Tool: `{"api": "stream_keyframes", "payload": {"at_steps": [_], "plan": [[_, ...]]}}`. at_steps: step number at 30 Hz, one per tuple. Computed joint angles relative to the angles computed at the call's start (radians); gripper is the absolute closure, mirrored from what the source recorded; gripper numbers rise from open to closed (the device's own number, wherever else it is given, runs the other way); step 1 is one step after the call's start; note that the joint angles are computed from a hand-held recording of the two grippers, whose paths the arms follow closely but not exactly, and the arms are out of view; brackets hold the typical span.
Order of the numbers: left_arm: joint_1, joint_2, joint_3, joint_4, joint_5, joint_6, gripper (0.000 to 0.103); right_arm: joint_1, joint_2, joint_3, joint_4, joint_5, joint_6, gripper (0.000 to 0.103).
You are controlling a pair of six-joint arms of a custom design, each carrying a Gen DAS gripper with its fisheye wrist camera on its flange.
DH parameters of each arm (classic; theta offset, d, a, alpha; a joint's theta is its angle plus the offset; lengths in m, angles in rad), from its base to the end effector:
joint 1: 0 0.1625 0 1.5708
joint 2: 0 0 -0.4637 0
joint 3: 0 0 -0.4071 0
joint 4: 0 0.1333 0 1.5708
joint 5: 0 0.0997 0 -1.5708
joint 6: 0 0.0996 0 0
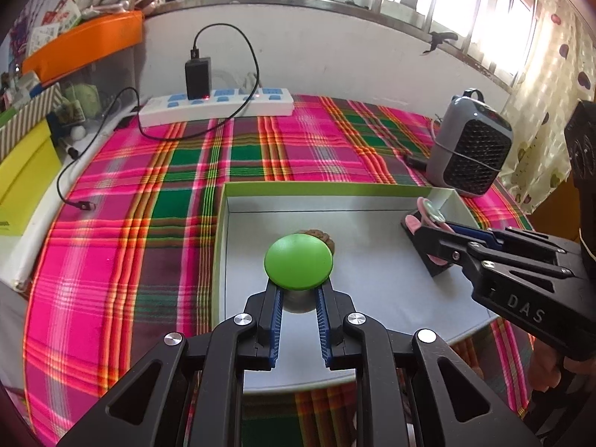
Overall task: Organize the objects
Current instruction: 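Carry the green container and pink gadget over the white tray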
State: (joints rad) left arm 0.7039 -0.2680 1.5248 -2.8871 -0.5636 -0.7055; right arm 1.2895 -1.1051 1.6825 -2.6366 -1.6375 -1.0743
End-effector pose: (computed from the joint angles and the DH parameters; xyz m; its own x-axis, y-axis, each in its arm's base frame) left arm -0.3742 -0.6030 -0.1491 -0.7858 -0.1336 -0.6038 0.3303 0.7348 -0.5924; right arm -0.0682 -0.6923 0.3136 -0.6680 -0.5997 0.4406 -0.7184 0.6741 -0.1718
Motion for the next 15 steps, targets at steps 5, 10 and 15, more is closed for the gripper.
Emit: {"api": "stream_keyframes", "payload": {"at_steps": [5, 10, 15], "plan": [[0.014, 0.006, -0.012, 0.012, -0.003, 0.000, 0.088, 0.014, 0.041, -0.028, -0.004, -0.039, -0.002, 0.085], [0.024, 0.010, -0.022, 0.024, -0.006, 0.000, 0.088, 0.025, 0.068, -0.047, -0.004, -0.063, -0.009, 0.085], [0.033, 0.013, -0.030, 0.036, -0.007, -0.002, 0.088, 0.032, 0.088, -0.062, -0.005, -0.088, -0.014, 0.085]]}}
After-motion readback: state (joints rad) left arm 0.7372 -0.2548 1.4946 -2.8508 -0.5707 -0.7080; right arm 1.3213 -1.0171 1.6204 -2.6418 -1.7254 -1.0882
